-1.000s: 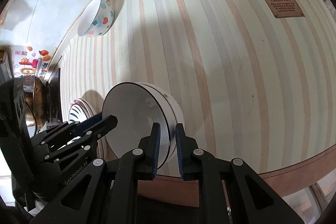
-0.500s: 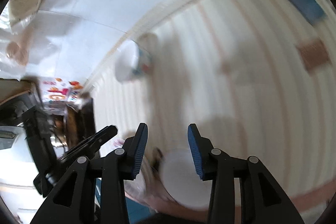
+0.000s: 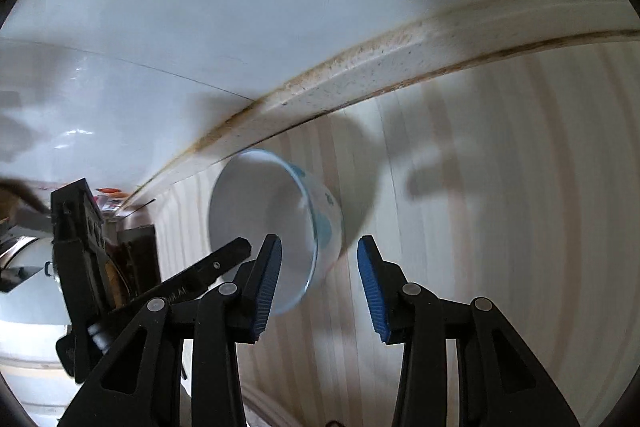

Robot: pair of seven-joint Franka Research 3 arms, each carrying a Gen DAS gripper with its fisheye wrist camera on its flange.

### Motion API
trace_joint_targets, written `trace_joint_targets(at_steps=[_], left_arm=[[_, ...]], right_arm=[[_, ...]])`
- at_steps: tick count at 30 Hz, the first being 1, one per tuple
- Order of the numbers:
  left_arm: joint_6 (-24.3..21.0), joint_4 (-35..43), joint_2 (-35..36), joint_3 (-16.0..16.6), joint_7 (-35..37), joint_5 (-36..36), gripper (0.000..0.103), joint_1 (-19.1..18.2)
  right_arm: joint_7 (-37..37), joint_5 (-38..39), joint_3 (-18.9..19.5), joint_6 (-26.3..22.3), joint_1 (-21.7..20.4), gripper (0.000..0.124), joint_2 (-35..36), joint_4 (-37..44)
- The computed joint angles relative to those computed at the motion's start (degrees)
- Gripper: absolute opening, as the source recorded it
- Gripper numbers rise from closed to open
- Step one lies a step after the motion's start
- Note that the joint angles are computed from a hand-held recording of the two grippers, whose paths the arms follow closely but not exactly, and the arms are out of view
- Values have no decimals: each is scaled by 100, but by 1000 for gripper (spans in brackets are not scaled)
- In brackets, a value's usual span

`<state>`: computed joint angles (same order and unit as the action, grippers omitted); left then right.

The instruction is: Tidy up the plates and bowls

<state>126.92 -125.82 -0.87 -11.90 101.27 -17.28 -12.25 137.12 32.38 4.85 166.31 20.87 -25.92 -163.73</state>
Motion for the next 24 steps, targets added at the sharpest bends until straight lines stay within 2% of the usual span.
trace_joint_targets(at_steps=[5, 6, 7, 8, 10, 11, 16, 21, 24], left_arm=[[352, -100, 17, -37, 211, -143, 21, -30], [411, -97, 26, -42, 253, -165, 15, -40], [459, -111, 12, -57, 230, -88, 15, -57], [467, -80, 43, -34, 274, -44, 15, -41], [501, -109, 19, -44, 253, 15, 15, -51], [516, -138, -13, -44, 253, 25, 15, -54], [421, -372, -385, 5, 373, -82, 15, -102], [161, -626, -931, 153, 541, -219, 15, -195], [-41, -847, -1406, 256, 666, -315, 15, -304]], right_arm=[[-496, 435, -342, 331, 331, 41, 414, 89], [-641, 549, -401, 442, 420, 31, 463, 81], [-759, 580, -373, 506, 412, 22, 528, 99], [-632, 352, -200, 412, 204, 16, 549, 119], [-343, -82, 167, 344, -172, 16, 538, 131], [-295, -189, 192, 297, -227, 16, 526, 137], [-60, -466, 253, 167, -322, 16, 325, 90], [283, -771, 396, -238, -418, 16, -282, -35], [627, -1013, 616, -640, -481, 16, -832, -114]])
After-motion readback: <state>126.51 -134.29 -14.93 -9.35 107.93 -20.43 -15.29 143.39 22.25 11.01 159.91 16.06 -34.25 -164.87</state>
